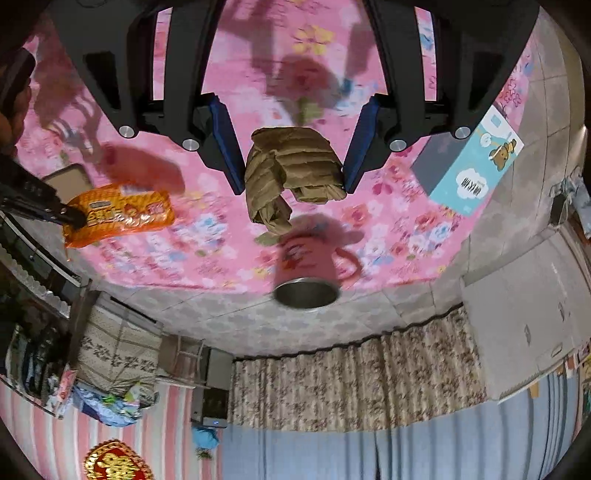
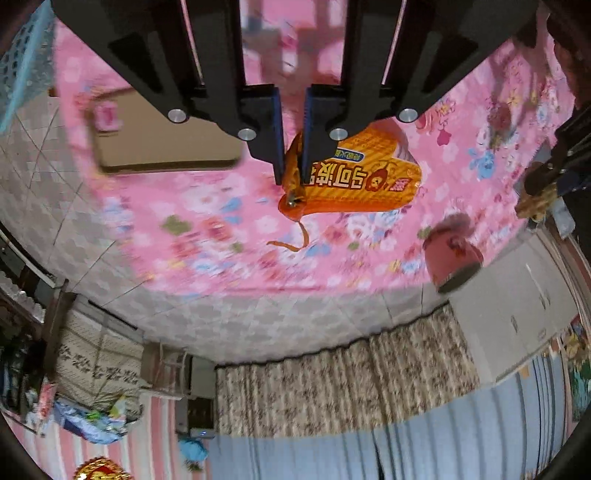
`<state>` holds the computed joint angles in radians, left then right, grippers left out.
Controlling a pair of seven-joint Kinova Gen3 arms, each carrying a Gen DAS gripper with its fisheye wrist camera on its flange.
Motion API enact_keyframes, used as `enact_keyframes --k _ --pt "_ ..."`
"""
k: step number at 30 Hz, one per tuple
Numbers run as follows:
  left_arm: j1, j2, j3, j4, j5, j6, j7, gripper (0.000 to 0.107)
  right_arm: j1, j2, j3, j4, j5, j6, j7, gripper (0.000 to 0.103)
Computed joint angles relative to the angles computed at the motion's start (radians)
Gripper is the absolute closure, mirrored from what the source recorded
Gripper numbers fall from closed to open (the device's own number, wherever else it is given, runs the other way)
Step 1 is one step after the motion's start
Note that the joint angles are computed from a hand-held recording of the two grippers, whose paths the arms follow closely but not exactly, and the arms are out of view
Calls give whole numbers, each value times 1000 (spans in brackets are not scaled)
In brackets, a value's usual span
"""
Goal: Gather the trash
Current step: 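Carry the paper and snack bag over the blue basket with both tools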
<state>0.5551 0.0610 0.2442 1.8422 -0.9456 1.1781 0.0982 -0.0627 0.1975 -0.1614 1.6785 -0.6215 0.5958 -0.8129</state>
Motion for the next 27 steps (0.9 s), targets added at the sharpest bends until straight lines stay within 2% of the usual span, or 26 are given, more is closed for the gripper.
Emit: enact_keyframes --k 3,12,19,27 --pt "42 39 23 -75 -28 46 -11 55 73 -36 17 5 -72 35 82 94" --pt "195 195 -2 -322 -88 60 -100 55 215 -151 194 47 -196 119 271 94" --pt "302 339 -42 -530 -95 29 -214 55 335 -164 298 56 -283 170 399 94" --pt "386 471 -100 -727 -63 -33 -329 55 441 -127 340 61 -327 179 428 94"
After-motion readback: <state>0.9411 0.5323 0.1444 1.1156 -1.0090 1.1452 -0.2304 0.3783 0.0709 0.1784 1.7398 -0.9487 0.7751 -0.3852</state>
